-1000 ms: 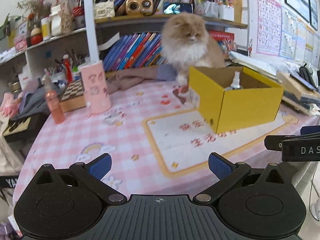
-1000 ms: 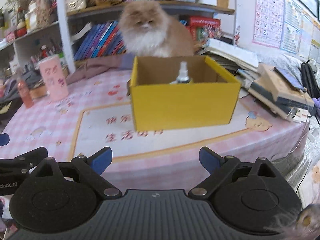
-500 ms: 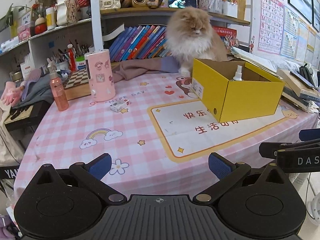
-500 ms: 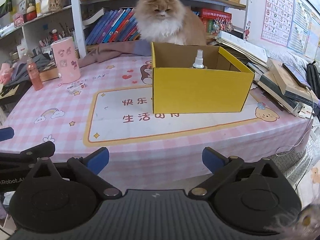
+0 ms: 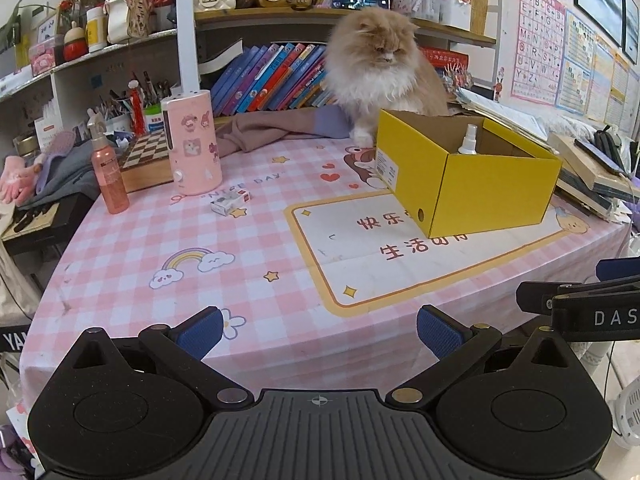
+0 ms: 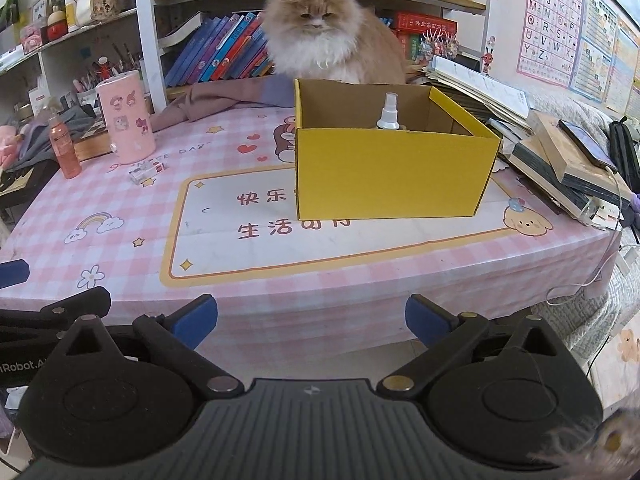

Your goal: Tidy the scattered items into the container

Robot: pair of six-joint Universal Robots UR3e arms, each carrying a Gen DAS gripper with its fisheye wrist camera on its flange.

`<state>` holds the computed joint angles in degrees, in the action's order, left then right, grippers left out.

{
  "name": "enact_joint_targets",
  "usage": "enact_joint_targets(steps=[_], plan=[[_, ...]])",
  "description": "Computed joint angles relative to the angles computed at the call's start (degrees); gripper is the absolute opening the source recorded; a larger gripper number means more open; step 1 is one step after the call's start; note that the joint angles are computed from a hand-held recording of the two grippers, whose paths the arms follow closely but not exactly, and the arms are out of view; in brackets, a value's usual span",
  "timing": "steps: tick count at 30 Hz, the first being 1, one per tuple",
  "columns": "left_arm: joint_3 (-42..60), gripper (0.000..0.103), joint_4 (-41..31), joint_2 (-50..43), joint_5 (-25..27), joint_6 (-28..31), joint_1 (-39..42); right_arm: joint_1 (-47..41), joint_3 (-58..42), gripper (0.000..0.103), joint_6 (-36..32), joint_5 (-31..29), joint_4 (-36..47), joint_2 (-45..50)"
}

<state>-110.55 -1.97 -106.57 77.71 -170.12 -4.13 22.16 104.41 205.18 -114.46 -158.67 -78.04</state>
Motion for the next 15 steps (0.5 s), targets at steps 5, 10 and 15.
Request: enact_joint_targets(steps=[5, 10, 15], plan=[[0.3, 0.103, -0.5, 0.0, -0.2, 0.4, -0.4, -0.5, 0.6, 0.102, 0.3, 0.3, 0.5, -0.9], [1.2, 0.103, -1.1, -0.4, -0.1, 0.7, -0.8, -0.7, 0.7, 0.102, 0.1, 0.4, 0.4, -1.0], [1.6, 0.103, -1.7, -0.6, 0.0, 0.6, -0.8, -0.9, 0.3, 0.102, 0.2, 0.6, 0.6, -0.6]])
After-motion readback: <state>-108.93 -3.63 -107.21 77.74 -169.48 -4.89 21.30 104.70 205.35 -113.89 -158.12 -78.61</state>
